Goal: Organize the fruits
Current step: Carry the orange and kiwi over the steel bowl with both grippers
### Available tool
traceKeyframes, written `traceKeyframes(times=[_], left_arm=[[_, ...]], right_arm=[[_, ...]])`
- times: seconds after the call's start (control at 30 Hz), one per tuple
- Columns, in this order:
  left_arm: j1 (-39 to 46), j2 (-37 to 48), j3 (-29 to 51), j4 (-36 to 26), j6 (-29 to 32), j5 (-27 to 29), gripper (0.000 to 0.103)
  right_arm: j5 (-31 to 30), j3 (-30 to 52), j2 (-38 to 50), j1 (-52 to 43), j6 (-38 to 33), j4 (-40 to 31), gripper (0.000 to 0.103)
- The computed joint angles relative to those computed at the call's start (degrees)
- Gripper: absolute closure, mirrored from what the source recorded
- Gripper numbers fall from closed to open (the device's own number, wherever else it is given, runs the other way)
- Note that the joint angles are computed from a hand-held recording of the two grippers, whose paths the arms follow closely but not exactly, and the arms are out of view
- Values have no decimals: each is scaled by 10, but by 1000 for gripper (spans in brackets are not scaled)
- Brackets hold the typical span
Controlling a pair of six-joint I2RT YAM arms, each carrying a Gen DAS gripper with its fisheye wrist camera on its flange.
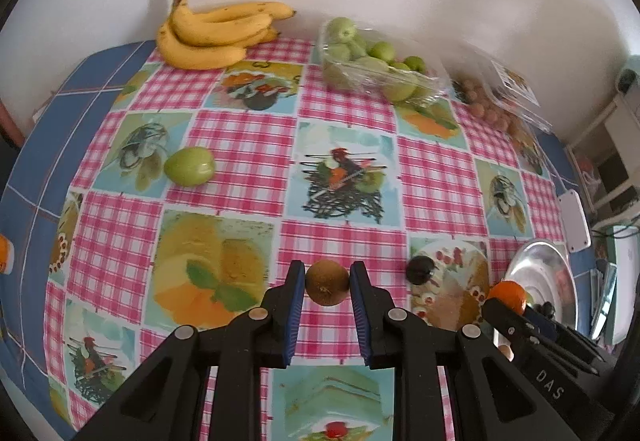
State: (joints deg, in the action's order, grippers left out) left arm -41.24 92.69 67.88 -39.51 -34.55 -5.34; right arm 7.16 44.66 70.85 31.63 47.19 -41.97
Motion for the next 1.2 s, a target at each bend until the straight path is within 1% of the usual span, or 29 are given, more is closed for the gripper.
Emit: traceKeyframes(times=[0.27,0.57,0.83,1.0,1.2], left_arm=[[-57,35,44,-14,-9,-14,78],[-128,83,104,-29,-10,-26,78],[-183,126,157,-43,-6,-31,78],[-200,145,177,-41,-8,-15,78],[-215,163,194,-41,-10,-7,78]], right_arm=[[-7,-27,-56,-52,-19,-31,64],[-25,-62,-134,-153,-58,-80,64],[-61,-83,-192,-300,-141,-120,64],[-85,-91,-222,-398,-205,-141,64],[-102,-97,-234,-472,-257,-155,64]])
